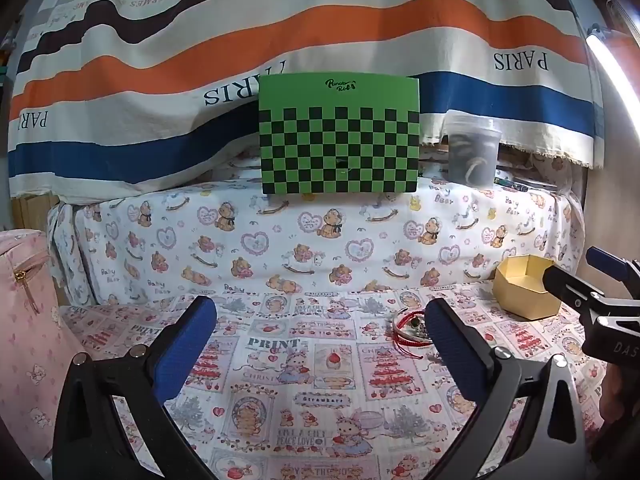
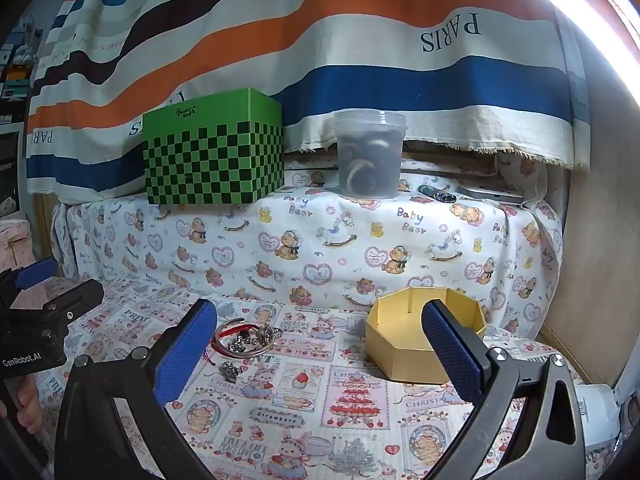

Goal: Organize jewelry

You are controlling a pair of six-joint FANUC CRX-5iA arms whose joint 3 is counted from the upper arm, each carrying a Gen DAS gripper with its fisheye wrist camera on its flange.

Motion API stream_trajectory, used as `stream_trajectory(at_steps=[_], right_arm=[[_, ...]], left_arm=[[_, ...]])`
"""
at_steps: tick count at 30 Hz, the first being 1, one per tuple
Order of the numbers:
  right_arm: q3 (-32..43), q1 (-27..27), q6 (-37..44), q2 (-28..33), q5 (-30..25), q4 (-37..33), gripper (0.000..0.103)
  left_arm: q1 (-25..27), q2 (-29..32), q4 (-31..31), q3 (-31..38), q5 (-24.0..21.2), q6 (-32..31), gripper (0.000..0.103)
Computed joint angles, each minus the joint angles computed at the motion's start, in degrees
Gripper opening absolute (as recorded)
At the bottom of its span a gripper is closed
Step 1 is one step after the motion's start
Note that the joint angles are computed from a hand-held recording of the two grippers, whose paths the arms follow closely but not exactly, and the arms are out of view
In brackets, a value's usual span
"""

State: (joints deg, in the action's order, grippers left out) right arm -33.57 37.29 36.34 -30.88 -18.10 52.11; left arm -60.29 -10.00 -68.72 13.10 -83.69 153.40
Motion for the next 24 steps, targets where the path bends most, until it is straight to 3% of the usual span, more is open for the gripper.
stream_trajectory(at_steps=[24], right_arm=[[0.1, 0.2, 0.3, 0.2, -0.3, -0.1, 0.103]], left_arm=[[0.9, 0.5, 1.5, 0.7, -0.5, -1.0, 0.103]])
